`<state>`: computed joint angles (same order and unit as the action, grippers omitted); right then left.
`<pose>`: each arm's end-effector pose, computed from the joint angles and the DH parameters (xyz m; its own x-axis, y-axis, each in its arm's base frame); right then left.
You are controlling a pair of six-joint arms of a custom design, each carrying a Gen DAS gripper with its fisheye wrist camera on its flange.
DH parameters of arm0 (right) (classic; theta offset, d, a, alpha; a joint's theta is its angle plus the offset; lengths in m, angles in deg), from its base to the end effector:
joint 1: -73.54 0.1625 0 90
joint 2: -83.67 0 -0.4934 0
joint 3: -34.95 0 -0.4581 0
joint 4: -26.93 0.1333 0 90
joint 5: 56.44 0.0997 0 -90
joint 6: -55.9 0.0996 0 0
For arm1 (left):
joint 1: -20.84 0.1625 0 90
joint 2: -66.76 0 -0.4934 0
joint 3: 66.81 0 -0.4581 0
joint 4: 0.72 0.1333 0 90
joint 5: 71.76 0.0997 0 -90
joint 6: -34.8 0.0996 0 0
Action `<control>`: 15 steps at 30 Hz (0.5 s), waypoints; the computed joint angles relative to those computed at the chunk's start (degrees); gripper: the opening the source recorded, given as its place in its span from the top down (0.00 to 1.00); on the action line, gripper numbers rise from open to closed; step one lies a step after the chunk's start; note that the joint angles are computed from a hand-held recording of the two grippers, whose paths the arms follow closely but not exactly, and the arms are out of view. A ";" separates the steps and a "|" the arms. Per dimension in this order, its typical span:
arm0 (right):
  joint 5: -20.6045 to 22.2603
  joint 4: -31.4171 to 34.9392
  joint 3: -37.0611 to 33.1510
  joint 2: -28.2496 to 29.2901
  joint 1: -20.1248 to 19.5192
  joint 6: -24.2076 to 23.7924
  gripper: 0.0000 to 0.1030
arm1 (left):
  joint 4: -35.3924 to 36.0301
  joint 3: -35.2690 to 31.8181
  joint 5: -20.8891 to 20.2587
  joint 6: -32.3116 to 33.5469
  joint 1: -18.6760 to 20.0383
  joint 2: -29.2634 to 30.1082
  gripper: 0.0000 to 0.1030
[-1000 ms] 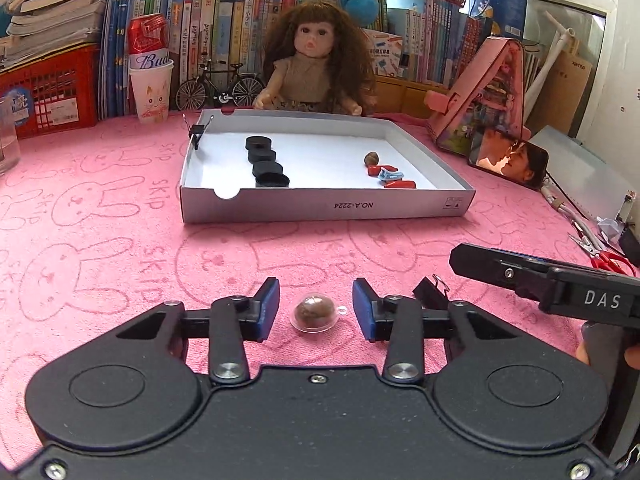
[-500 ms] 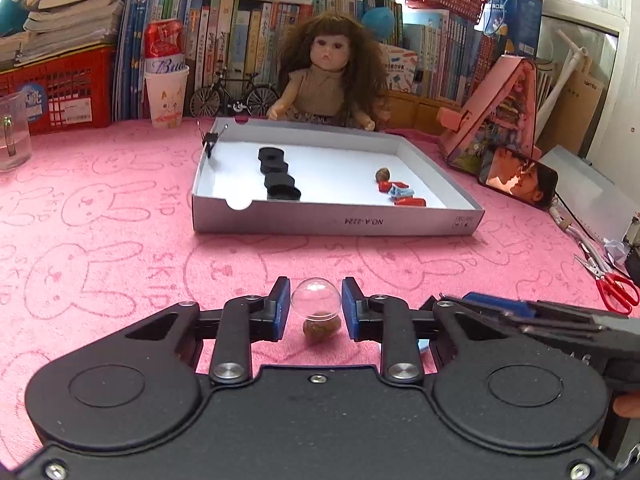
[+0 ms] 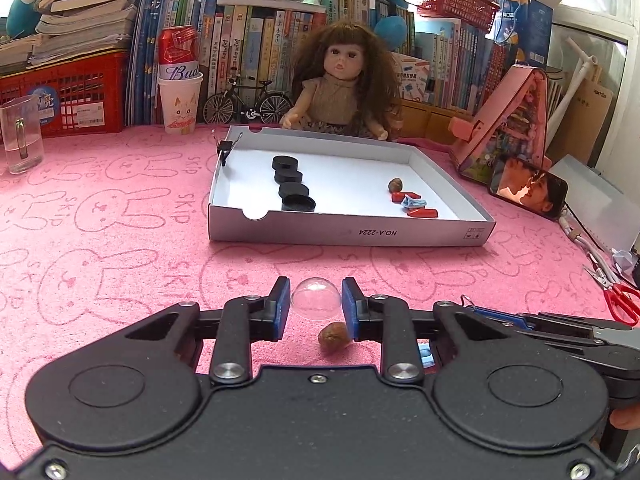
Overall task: Organize rigid objects
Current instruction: 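Carry the dome and binder clip into the tray and release both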
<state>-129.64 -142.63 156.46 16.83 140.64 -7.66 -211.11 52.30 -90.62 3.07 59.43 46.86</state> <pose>-0.0801 -0.6061 0.1979 -0.7298 -0.6322 0.2601 -0.6748 0.6053 -0.4222 -0.2451 -0.4867 -0.1158 -0.7821 -0.2724 -0.5605 0.3733 0.5154 -0.7714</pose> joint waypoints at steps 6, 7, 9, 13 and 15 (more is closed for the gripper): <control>1.20 -2.14 -0.27 0.06 0.44 0.68 0.77 | 0.30 -0.89 0.31 1.63 0.29 -0.22 0.75; 1.36 -2.66 -0.41 0.19 0.55 0.95 0.77 | -0.24 -1.18 0.41 2.54 0.36 -0.17 0.75; 1.50 -3.85 -0.96 0.62 0.93 1.81 0.77 | -1.55 -1.97 0.81 4.89 0.57 -0.06 0.75; 1.68 -5.93 -2.32 1.62 1.66 4.49 0.77 | -3.56 -3.47 1.18 8.21 1.35 -0.25 0.75; 1.54 -6.86 -3.04 2.14 2.06 5.50 0.77 | -4.64 -4.34 1.10 10.03 1.89 -0.37 0.75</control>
<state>-128.10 -149.49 153.43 18.97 142.70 -2.16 -215.75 47.96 -89.52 13.10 61.32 46.48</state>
